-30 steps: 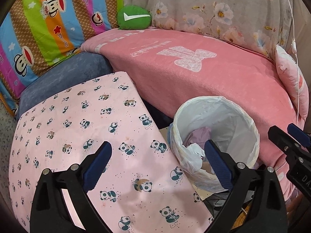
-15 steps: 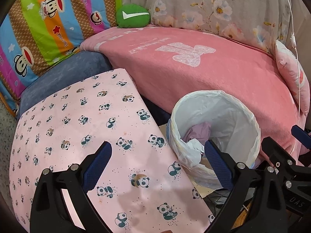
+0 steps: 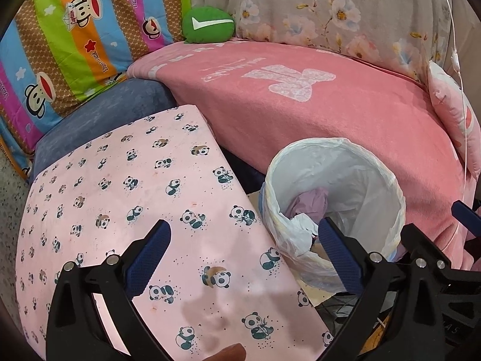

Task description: Collect trash

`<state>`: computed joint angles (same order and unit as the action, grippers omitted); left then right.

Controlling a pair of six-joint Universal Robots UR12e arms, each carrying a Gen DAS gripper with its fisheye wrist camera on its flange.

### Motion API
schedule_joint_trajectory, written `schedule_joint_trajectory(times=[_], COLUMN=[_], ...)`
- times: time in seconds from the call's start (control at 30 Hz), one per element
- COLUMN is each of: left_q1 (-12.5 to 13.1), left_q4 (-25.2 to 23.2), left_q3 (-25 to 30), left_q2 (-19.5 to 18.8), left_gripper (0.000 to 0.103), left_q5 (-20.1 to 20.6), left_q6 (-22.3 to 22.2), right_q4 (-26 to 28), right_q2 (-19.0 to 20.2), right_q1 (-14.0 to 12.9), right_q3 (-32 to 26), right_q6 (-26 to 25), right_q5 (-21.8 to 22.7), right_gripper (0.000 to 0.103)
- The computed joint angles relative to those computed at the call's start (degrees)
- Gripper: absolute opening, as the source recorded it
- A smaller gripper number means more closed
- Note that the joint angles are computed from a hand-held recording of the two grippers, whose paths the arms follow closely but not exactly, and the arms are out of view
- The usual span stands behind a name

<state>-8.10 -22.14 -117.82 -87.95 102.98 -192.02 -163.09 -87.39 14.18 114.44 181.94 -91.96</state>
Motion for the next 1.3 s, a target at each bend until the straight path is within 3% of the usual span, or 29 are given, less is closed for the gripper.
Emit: schedule_joint_trajectory(times=[0.53, 0.83, 1.3], left_q1=[-0.6, -1.1, -2.4], left_q4=[-1.4, -3.4, -3.6], left_q3=[0.6, 1.4, 1.9], left_q2=[-0.4, -0.8, -1.5], left_gripper=[0.094, 0.094, 0.094], left_q5=[0.9, 0.7, 1.9], left_q6=[0.0, -2.2, -1.2], right_q4=[0.9, 1.5, 1.2], right_q2=[-0.1, -0.3, -0.5], right_q1=[-0.1, -0.9, -1.8], right_q3=[0.1, 0.2, 0.8], right_q6=[-0.1, 0.1, 0.4], right_q5=[-0.8, -1.2, -0.7], right_gripper=[0.099, 0.099, 0.099])
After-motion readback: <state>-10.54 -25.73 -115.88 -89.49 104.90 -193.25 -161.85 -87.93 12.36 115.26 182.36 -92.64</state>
